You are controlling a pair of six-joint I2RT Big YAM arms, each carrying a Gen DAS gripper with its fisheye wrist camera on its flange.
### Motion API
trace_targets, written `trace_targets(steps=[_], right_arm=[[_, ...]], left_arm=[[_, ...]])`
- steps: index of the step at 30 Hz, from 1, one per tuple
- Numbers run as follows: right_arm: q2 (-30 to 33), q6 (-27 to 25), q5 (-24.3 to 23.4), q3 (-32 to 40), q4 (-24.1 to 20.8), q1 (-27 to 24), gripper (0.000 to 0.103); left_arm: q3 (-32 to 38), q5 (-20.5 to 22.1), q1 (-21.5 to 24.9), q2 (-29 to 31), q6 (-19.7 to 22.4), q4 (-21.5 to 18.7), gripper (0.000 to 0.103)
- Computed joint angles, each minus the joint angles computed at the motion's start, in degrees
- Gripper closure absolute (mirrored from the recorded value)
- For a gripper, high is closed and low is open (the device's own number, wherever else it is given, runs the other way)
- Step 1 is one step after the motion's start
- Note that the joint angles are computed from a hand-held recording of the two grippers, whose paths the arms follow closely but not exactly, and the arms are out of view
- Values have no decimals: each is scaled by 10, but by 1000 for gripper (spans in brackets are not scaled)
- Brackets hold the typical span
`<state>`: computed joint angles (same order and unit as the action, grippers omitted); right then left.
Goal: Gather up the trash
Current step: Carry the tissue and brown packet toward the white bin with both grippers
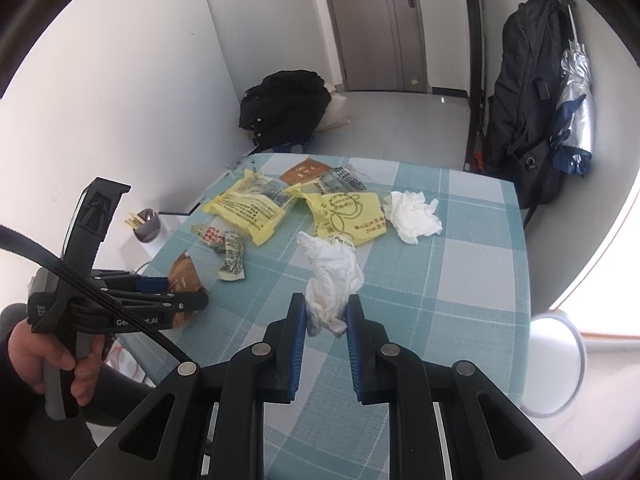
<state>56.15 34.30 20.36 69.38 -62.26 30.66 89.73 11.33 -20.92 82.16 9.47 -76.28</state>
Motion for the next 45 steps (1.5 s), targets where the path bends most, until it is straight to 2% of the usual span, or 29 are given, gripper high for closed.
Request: trace_targets(steps=[5, 8, 12, 20, 26, 29, 34, 38, 41, 45], right_arm=[[-6, -2, 3, 0, 2, 2, 84], [-6, -4, 11, 5, 1, 6, 84], [-10, -6, 15, 12, 6, 9, 84], [-18, -34, 37, 46, 6, 13, 84], [-38, -29, 44, 66, 8, -19, 84], [-51, -50, 53, 78, 0, -42, 84], [-81, -91, 56, 97, -20, -98, 85], [-108, -122, 44, 110, -36, -161, 84], [-132, -140, 25, 111, -44, -228, 84], [-157, -171, -47, 106, -56, -357, 84]], left_arm=[[4, 12, 6, -9, -12, 10, 57], [7, -1, 4, -18, -7, 17, 57], [29, 17, 3, -18, -10, 5, 57], [69, 27, -28, -27, -19, 9, 57], [128, 29, -71, -9, -36, 9, 57], [153, 30, -93, 2, -41, 12, 57], [206, 38, -137, 30, -46, 8, 57], [251, 52, -174, 58, -56, 2, 57], [277, 61, -199, 75, -57, -4, 57], [312, 75, -236, 108, -58, -15, 57]])
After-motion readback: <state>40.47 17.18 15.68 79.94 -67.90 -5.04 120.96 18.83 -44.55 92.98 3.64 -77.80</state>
